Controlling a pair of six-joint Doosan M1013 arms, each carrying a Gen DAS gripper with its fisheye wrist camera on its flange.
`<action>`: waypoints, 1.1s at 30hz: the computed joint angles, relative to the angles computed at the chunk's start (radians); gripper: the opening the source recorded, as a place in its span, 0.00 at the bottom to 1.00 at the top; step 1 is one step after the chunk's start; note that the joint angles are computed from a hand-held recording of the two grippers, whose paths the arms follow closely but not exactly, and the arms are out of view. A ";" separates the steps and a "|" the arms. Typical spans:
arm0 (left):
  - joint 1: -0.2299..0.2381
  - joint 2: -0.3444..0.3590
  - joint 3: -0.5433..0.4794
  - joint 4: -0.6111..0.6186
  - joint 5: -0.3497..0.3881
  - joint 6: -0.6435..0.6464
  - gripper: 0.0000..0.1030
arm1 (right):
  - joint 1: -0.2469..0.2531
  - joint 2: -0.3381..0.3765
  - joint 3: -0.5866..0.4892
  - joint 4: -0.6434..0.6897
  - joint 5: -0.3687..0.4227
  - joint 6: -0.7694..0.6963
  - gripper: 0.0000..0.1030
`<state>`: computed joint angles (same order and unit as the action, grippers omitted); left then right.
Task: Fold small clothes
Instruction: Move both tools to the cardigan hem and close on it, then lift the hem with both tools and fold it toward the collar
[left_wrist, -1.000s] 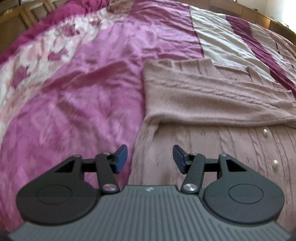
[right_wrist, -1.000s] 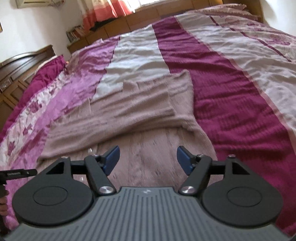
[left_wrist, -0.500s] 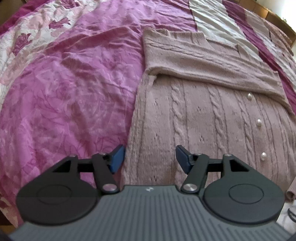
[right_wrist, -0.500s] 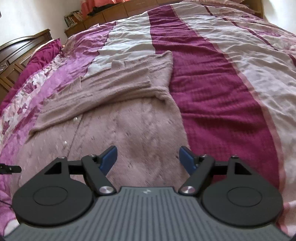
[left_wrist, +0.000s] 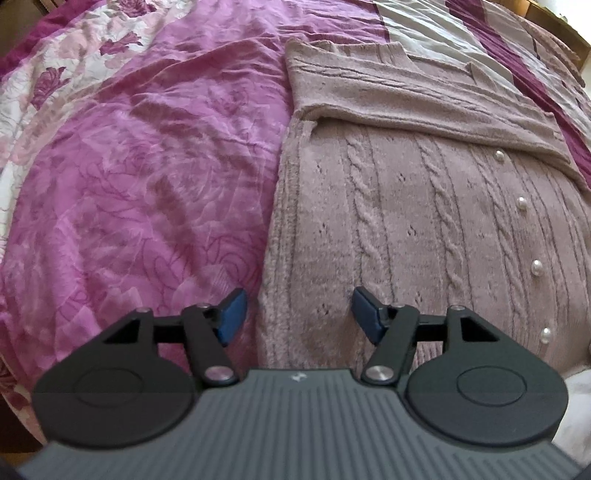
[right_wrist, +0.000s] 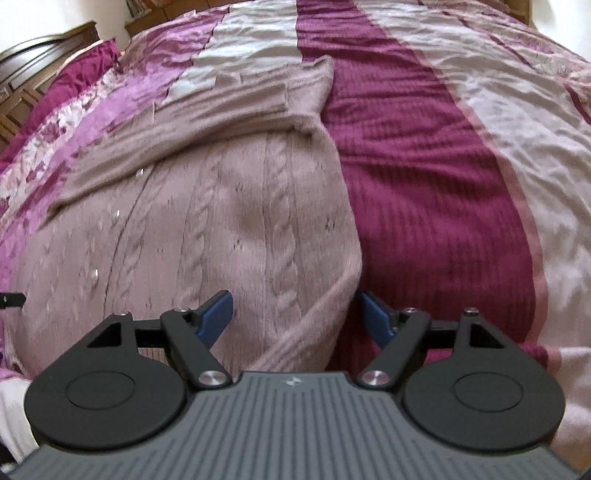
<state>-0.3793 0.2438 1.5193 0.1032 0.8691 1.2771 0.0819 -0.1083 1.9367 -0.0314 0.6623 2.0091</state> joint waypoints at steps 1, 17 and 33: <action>0.000 -0.002 0.004 -0.003 -0.002 0.006 0.64 | 0.000 -0.001 0.001 0.012 0.007 -0.012 0.79; 0.022 -0.007 0.042 -0.191 -0.060 0.180 0.62 | -0.012 0.002 0.017 0.167 -0.025 -0.135 0.64; 0.014 -0.001 0.036 -0.166 -0.077 0.145 0.43 | -0.056 -0.029 0.072 0.353 -0.138 -0.244 0.17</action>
